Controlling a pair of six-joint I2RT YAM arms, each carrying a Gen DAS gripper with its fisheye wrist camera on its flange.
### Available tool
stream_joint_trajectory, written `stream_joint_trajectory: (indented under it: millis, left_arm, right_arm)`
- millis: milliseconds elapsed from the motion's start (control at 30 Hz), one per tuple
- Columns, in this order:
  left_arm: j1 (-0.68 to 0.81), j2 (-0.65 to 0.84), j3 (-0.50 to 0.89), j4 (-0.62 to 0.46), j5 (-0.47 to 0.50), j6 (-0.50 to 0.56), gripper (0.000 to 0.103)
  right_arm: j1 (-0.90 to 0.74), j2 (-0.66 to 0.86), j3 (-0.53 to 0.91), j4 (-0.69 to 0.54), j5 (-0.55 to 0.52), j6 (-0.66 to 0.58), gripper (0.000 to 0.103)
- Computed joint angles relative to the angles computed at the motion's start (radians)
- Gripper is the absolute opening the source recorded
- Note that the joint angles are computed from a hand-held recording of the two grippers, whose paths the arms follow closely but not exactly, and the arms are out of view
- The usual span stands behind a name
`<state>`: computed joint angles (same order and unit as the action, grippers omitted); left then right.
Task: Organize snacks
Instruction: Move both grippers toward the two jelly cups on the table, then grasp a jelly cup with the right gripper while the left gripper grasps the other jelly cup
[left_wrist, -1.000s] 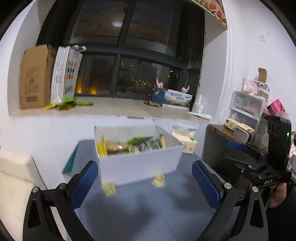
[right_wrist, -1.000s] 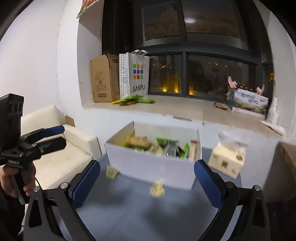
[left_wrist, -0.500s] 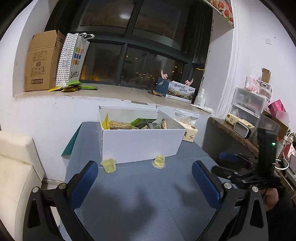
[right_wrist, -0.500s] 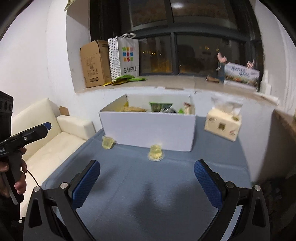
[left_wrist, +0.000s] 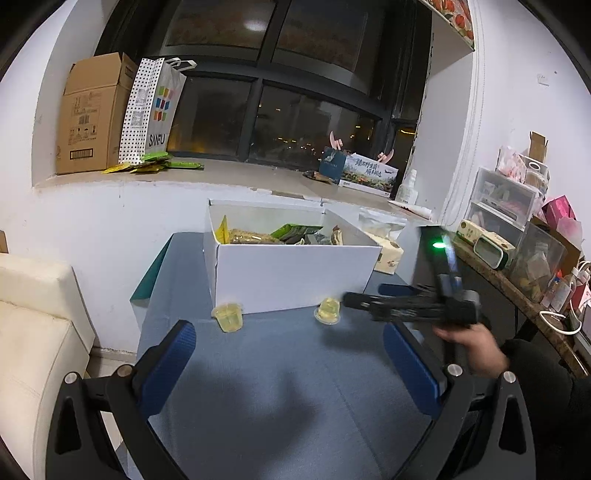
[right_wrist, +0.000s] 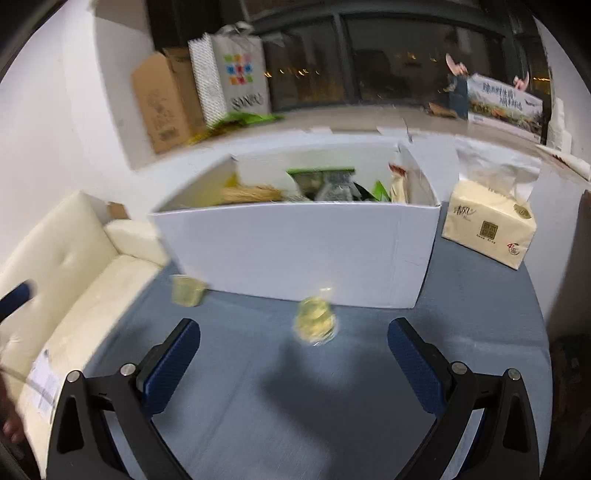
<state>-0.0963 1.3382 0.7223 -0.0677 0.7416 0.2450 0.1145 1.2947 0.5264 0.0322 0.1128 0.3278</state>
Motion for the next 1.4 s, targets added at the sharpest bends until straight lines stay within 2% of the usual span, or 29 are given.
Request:
stream_joint_trajectory:
  millis: [133, 200, 233, 267, 300, 333, 367, 533, 633, 733, 967, 1033, 1233, 1267, 1300, 1333, 1367, 1400]
  left_arm:
    - [0.011, 0.023, 0.001, -0.001, 0.006, 0.007, 0.103]
    - [0.018, 0.045, 0.008, -0.002, 0.019, 0.005, 0.103]
    - [0.02, 0.053, 0.009, 0.0, 0.021, 0.001, 0.103]
    - [0.019, 0.063, 0.011, 0.004, 0.019, -0.002, 0.103]
    - [0.017, 0.072, 0.013, 0.005, 0.013, -0.001, 0.103]
    - [0.016, 0.08, 0.014, 0.004, 0.006, 0.002, 0.103]
    - [0.016, 0.085, 0.014, 0.004, 0.004, 0.003, 0.103]
    - [0.008, 0.107, 0.02, 0.011, 0.0, -0.002, 0.103]
    - [-0.01, 0.14, 0.047, 0.003, -0.014, 0.005, 0.103]
    - [-0.053, 0.213, 0.102, -0.001, -0.079, -0.005, 0.103]
    - [-0.167, 0.508, 0.362, -0.025, -0.25, -0.075, 0.103]
    - [-0.185, 0.603, 0.47, -0.074, -0.275, -0.112, 0.103]
    - [-0.251, 0.811, 0.697, -0.143, -0.404, -0.097, 0.1]
    - [-0.26, 0.837, 0.727, -0.164, -0.429, -0.088, 0.091]
    - [-0.268, 0.865, 0.761, -0.191, -0.456, -0.078, 0.072]
    - [-0.274, 0.886, 0.784, -0.21, -0.471, -0.064, 0.063]
    - [-0.279, 0.879, 0.76, -0.169, -0.494, -0.055, 0.05]
    - [-0.279, 0.873, 0.749, -0.16, -0.489, -0.043, 0.048]
  right_arm:
    - [-0.037, 0.214, 0.077, 0.073, 0.016, -0.017, 0.103]
    - [-0.047, 0.293, 0.108, 0.089, 0.013, -0.025, 0.099]
    - [-0.049, 0.32, 0.115, 0.103, 0.008, -0.028, 0.092]
    - [-0.047, 0.346, 0.128, 0.106, 0.011, -0.03, 0.077]
    - [-0.042, 0.376, 0.148, 0.097, 0.022, -0.038, 0.068]
    - [-0.042, 0.405, 0.17, 0.082, 0.026, -0.047, 0.049]
    - [-0.044, 0.434, 0.191, 0.066, 0.015, -0.054, 0.04]
    - [-0.058, 0.389, 0.145, 0.109, -0.039, -0.061, 0.038]
    - [-0.062, 0.308, 0.088, 0.129, -0.068, -0.054, 0.038]
    - [-0.059, 0.173, 0.015, 0.132, -0.097, -0.026, 0.038]
    - [0.039, -0.233, -0.107, -0.022, -0.054, 0.023, 0.038]
    - [0.062, -0.341, -0.128, -0.082, -0.046, 0.045, 0.038]
    - [0.08, -0.474, -0.135, -0.172, -0.014, 0.062, 0.038]
    - [0.084, -0.492, -0.138, -0.185, -0.01, 0.064, 0.038]
    - [0.086, -0.505, -0.141, -0.192, -0.007, 0.065, 0.038]
    - [0.082, -0.51, -0.142, -0.196, -0.006, 0.063, 0.038]
    - [0.079, -0.519, -0.146, -0.202, -0.008, 0.063, 0.038]
    - [0.076, -0.527, -0.152, -0.203, -0.016, 0.063, 0.038]
